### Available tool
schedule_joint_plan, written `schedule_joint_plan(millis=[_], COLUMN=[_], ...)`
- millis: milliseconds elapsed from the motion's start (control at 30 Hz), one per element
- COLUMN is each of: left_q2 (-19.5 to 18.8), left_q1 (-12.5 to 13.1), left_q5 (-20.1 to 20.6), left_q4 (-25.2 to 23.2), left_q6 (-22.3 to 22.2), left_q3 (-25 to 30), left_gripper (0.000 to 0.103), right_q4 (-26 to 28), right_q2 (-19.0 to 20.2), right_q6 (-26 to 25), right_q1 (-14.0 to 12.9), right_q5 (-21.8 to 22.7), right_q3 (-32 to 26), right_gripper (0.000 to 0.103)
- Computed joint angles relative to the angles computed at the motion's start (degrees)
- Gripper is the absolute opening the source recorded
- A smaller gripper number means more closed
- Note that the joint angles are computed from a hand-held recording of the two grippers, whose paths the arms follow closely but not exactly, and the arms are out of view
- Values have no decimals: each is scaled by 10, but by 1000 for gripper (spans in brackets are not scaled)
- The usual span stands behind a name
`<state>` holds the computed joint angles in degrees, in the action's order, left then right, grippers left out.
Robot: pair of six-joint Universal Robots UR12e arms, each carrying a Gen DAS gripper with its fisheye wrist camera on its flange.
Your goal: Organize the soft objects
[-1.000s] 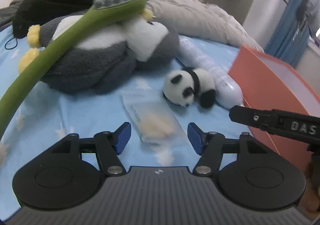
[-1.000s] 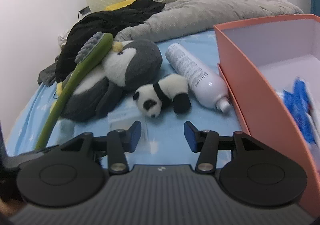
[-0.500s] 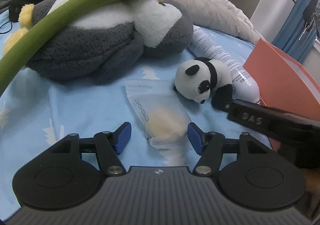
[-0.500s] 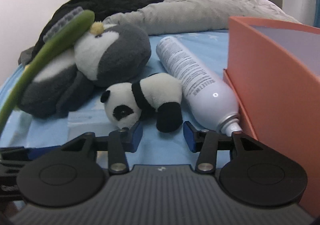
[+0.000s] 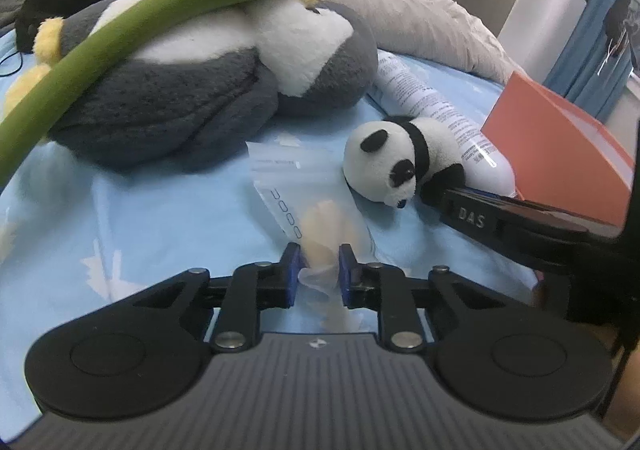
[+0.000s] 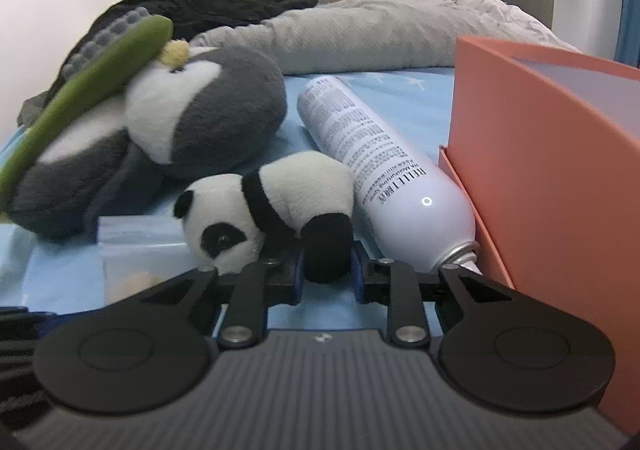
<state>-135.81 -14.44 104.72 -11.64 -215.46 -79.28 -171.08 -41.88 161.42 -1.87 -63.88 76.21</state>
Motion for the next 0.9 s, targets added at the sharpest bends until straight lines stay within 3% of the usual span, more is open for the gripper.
schedule_joint_plan(millis=[167,900], left_q2=[20,128], left_q1=[-5,-45], left_q5=[1,-1], left_q4=[14,51], left_q6=[-12,-80], left_q3=[-30,-181], left_gripper=[19,18], right_q4=[4,34], right_q2=[-25,-170], right_q6=[-14,-94], right_q1=[-6,-46], right_q5=[4,14], right_q3=[29,217], right_gripper=[25,24])
